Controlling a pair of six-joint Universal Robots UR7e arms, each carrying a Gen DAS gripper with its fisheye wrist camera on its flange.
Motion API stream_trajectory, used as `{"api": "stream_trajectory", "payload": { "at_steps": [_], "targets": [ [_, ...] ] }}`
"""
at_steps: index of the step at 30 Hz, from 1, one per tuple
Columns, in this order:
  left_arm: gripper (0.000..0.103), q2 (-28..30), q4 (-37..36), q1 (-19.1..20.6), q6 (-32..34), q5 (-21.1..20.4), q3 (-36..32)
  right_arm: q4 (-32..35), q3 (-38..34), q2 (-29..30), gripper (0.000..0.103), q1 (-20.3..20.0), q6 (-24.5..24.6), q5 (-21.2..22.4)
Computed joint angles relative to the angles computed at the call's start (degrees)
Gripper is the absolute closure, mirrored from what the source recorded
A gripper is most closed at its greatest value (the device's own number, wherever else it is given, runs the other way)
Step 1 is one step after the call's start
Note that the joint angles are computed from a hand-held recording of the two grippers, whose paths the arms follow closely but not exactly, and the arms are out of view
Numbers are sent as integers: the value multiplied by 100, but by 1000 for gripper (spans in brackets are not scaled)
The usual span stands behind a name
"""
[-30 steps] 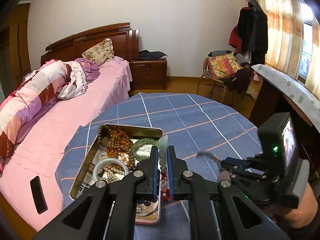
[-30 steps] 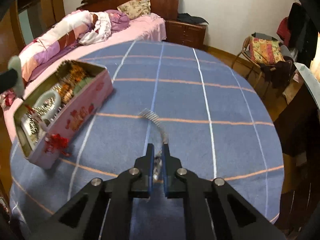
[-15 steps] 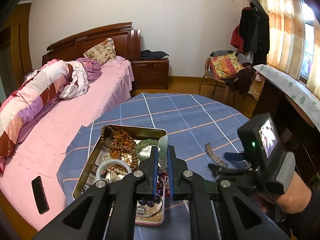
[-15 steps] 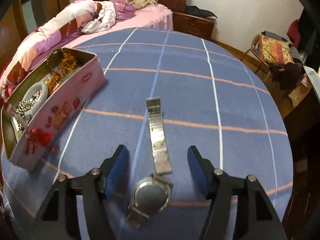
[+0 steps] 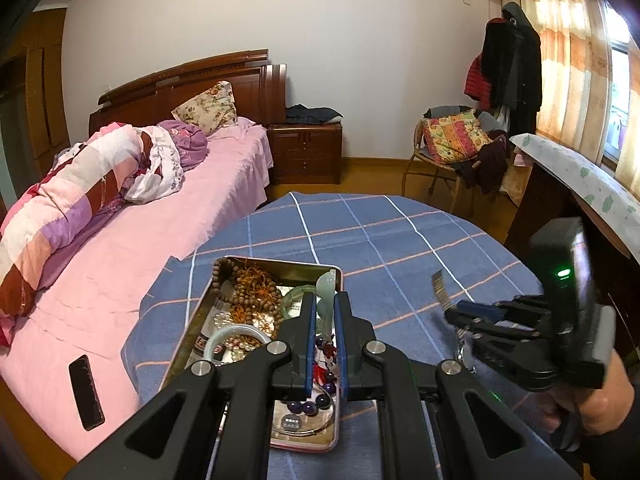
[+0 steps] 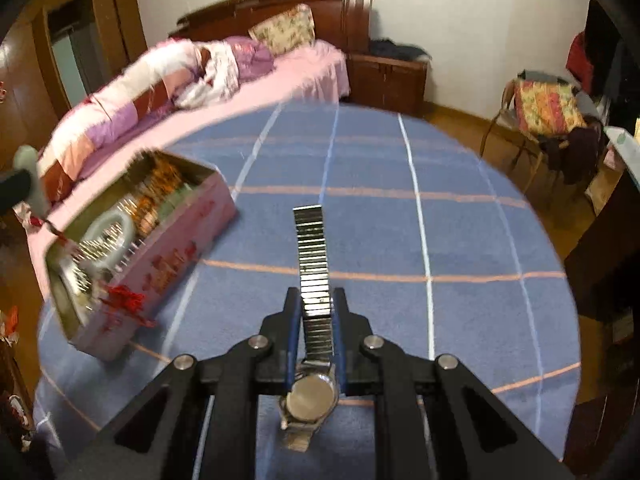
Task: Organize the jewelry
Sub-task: 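Carry the watch with the right tool while the left tool carries the pendant to the tin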
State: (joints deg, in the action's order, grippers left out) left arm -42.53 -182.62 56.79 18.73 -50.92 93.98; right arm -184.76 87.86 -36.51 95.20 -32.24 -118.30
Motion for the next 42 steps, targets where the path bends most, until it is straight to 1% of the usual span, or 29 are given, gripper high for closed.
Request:
{"api": "stream_trajectory", "payload": {
  "at_steps": [4,6,7,12,15,17,20,21,22,23,24,25,27,28,29,30,31,32,33,34,35,36,38,42],
  "targets": [
    [95,-86,-118,2,59,30,45,-436,166,-123,86,193,-131,224],
    [95,-114,-160,5,87,60,41,-528,185,-146,86,289,-190,329],
    [95,-131,-183,9,104,77,38,-522,150,-127,96,326,-205,351],
    [95,-154,-227,89,145,181,-31,-462,-62,9,99,547,-359,560],
    [95,-144,-188,166,96,250,-84,-489,-262,142,99,612,-490,608],
    [95,-158,-180,206,74,261,-81,-323,-449,218,99,554,-427,560],
    [95,-166,-168,245,69,251,-79,186,-740,353,98,405,-421,286],
    [95,-166,-162,257,69,241,-82,306,-837,420,90,361,-484,210],
    [95,-160,-136,272,60,223,-100,394,-911,478,75,311,-564,186],
    [95,-151,-116,281,54,212,-115,569,-1016,555,61,232,-685,231],
    [95,-136,-78,292,41,210,-139,751,-1108,615,36,196,-809,238],
    [95,-128,-58,294,30,217,-148,923,-1208,680,31,172,-960,202],
    [95,-108,-24,303,17,240,-178,1156,-1454,888,34,164,-1227,74],
    [95,-94,14,311,-7,242,-212,1213,-1543,968,38,169,-1293,14],
    [95,-86,29,317,-17,244,-227,1357,-1729,1105,40,165,-1278,-69],
    [95,-75,51,324,-23,254,-250,1497,-1797,1146,41,145,-1261,-12],
    [95,-60,94,330,-44,263,-275,1467,-1837,1210,41,130,-1379,50],
    [95,-49,125,337,-46,263,-295,1266,-1874,1297,42,141,-1577,-16],
    [95,-33,151,342,-42,284,-318,1263,-1978,1395,42,147,-1746,-135],
    [95,-19,175,347,-41,298,-340,1480,-2064,1422,44,117,-1744,-139],
    [95,-13,190,352,-46,300,-354,1673,-2065,1343,46,50,-1570,62],
    [95,-9,191,357,-52,306,-363,1818,-2075,1300,59,9,-1383,127],
    [95,-10,199,367,-90,305,-368,1902,-2019,1214,60,-35,-1165,199],
    [95,-8,210,380,-98,309,-365,1540,-1585,1006,61,-56,-1105,283]
  ]
}}
